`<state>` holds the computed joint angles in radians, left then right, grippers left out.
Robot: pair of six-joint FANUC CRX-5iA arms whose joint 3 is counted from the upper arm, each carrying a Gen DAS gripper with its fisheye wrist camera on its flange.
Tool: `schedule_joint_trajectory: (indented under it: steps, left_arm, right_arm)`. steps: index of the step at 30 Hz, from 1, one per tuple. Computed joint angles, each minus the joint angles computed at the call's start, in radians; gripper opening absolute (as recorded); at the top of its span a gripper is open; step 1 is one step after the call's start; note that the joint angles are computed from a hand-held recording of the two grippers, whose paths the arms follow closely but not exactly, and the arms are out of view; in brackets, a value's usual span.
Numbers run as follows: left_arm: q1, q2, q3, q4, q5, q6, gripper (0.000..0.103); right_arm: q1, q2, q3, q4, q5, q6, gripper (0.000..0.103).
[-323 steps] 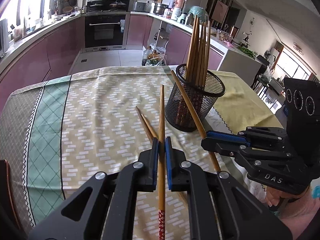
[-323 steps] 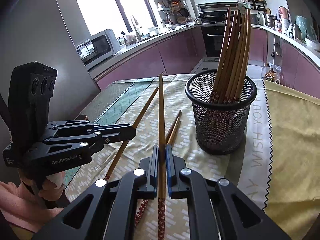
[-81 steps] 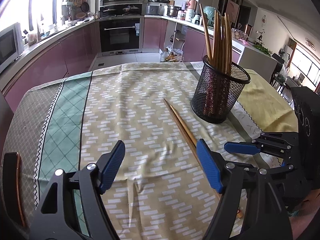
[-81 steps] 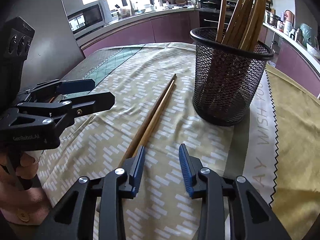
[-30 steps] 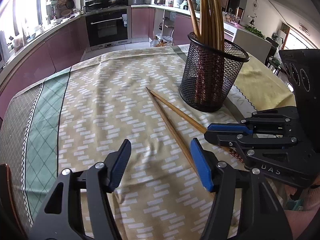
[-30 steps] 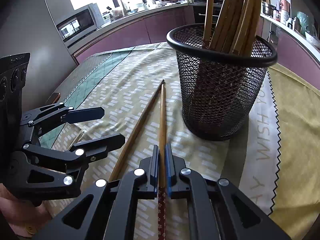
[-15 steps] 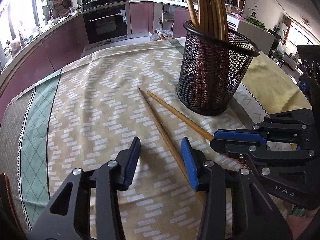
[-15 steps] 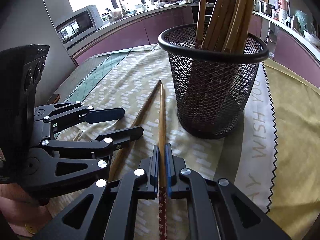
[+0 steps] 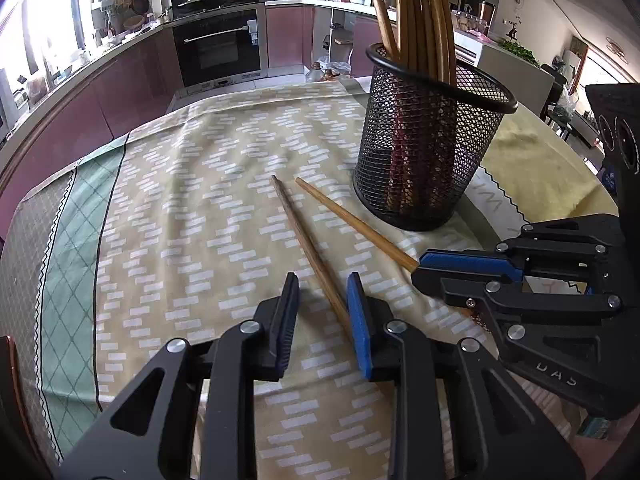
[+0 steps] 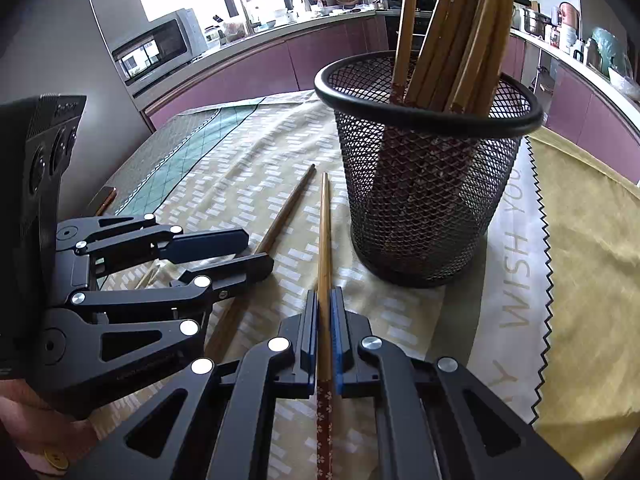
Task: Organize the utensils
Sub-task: 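Close the right tool on one chopstick while the left tool grasps the other, then lift the left tool's chopstick upright toward the cup while the right tool lifts its own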
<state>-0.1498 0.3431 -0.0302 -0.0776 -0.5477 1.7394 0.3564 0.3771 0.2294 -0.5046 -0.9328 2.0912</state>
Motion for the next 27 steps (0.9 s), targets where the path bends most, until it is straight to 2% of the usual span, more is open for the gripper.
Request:
schedule_joint_trajectory:
  steps: [6,11,17,19,23,27]
  left_arm:
    - [0.013,-0.028,-0.043,0.042,0.020,-0.007,0.011]
    - [0.019,-0.052,-0.078,0.062,0.027,-0.014,0.010]
    - [0.023,-0.081,-0.122,0.110,0.039,-0.076,0.007]
    - [0.029,-0.090,-0.141,0.150,0.049,-0.123,0.007]
    - [0.023,-0.087,-0.123,0.106,0.035,-0.081,0.008]
    - [0.021,-0.074,-0.098,0.073,0.012,-0.049,0.021]
  right_arm:
    - [-0.035,-0.001,0.018,-0.062,-0.038,0.014,0.005]
    - [-0.054,-0.009,0.024,-0.109,-0.069,0.047,0.005]
    - [-0.067,-0.015,0.028,-0.145,-0.096,0.072,0.005]
    - [-0.071,-0.013,0.032,-0.154,-0.105,0.078,0.005]
    - [-0.072,-0.015,0.030,-0.158,-0.110,0.086,0.005]
    - [-0.070,-0.015,0.026,-0.156,-0.107,0.084,0.005]
